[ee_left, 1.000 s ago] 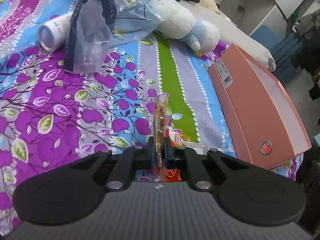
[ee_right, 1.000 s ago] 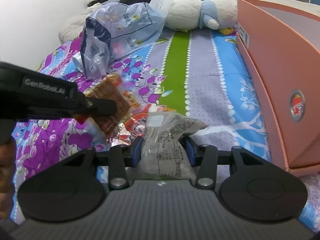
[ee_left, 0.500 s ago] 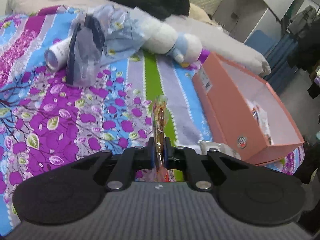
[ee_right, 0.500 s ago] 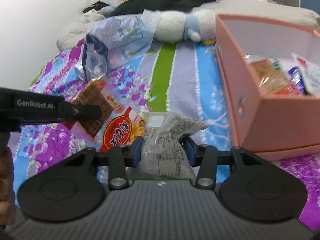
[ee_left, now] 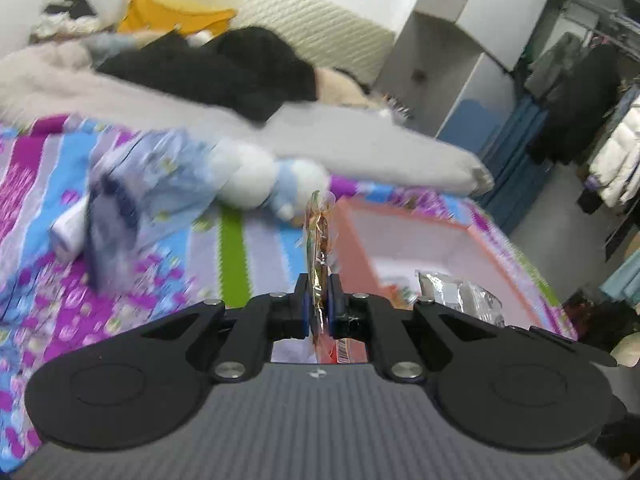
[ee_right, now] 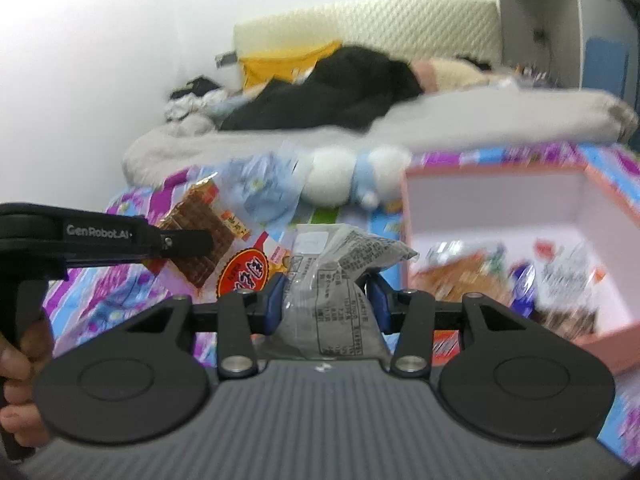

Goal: Organize snacks
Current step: 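Carry both packets over the pink box and open both tools to drop them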

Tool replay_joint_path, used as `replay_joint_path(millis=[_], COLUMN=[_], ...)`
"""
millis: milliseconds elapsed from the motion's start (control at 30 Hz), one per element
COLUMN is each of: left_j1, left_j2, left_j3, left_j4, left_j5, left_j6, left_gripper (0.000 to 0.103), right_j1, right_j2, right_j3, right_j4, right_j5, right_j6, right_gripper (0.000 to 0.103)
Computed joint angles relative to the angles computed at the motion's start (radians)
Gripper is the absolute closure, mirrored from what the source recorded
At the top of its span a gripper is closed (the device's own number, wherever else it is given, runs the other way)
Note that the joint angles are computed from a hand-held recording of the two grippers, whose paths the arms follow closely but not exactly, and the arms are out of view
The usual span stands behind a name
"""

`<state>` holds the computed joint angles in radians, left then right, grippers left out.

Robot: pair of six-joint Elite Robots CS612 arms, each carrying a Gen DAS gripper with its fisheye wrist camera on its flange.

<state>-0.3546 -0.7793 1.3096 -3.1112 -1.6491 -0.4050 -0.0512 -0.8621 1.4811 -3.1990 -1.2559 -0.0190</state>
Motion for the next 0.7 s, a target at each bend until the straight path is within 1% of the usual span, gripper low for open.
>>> replay_joint_path(millis=[67, 133, 233, 367, 467, 533, 700], left_j1=[-0.006, -0.015, -0.025, -0.040, -0.053, -0.060, -0.074], left_j2=[0.006, 0.011, 0.030, 0.064, 0.092, 0.117, 0.187], left_j3=[-0.027, -0.053, -0.104, -0.176, -0.225, -0.265, -0.375], left_j4=[-0.009, -0.014, -0.017, 0.008, 0.044, 0.085, 0.207], left_j5=[-0.018, -0.019, -0.034, -0.053, -0.069, -0.078, -0.094], left_j6=[0.007, 0.019, 0.027, 0.032, 0.030, 0.032, 0.046], left_gripper=[0.094, 0.094, 0.094, 0.094, 0.094, 0.094, 0.094], right_j1=[-0.007, -0.016, -0.030, -0.051, -0.064, -0.072, -0.090], right_j2=[-0.001, -0.002, 0.001, 0.010, 0.019, 0.030, 0.055], right_j3=[-0.014, -0.025, -0.045, -0.069, -0.085, -0.097, -0.117], right_j4=[-0.020, -0.043, -0.067, -0.063, -0.045, -0.034, 0.011], right_j5=[-0.015, -0.023, -0.046, -0.079, -0.110, -0.128, -0.136], right_j6=[0.001, 0.001, 0.007, 0.017, 0.034, 0.040, 0.060], right_gripper=[0.056, 0.056, 0.056, 0.056, 0.056, 0.055, 0.055])
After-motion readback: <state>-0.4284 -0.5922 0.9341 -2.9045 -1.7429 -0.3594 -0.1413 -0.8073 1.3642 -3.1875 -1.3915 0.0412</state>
